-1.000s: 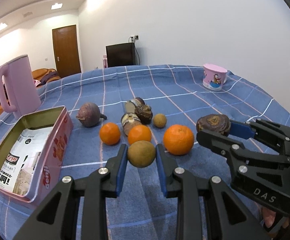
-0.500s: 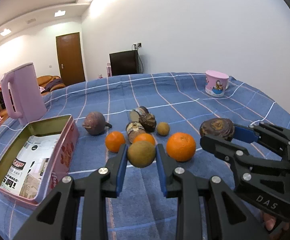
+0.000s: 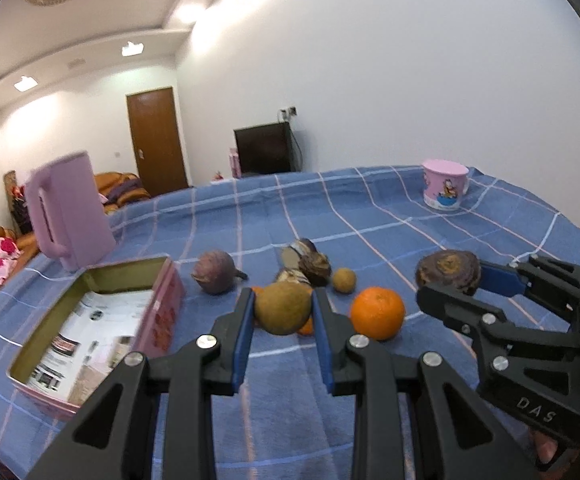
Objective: Organize fruits
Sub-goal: 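Lift and carry the kiwi and dark fruit in both tools over the pink tin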
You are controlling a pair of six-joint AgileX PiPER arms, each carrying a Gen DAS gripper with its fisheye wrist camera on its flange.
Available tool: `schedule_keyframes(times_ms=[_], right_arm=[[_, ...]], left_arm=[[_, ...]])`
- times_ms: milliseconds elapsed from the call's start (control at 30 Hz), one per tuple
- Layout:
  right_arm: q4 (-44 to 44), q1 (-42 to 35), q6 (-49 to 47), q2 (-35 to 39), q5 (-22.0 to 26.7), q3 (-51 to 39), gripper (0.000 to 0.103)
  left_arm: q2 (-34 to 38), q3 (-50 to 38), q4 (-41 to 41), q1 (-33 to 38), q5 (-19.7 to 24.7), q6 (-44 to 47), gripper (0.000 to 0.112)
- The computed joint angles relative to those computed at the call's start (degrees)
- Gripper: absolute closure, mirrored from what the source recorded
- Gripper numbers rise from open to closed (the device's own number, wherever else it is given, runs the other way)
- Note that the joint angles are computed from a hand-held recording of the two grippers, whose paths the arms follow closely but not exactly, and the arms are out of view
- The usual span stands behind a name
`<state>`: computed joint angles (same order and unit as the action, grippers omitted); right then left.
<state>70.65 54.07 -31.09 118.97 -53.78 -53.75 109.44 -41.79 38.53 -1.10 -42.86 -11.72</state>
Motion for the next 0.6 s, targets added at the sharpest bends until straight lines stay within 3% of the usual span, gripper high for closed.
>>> schedule_keyframes(times_ms=[300, 600], right_arm=[[2.37, 0.00, -5.10, -0.63, 1.62, -2.91, 0.064], [1.02, -2.52, -11.91, -0.34, 8.71, -10.95, 0.064]], left_arm=[[-0.52, -2.88, 4.66, 2.76, 2.60, -5.87, 0.083], [0.70, -8.44, 9.59, 6.95, 6.72, -13.04, 0.083]])
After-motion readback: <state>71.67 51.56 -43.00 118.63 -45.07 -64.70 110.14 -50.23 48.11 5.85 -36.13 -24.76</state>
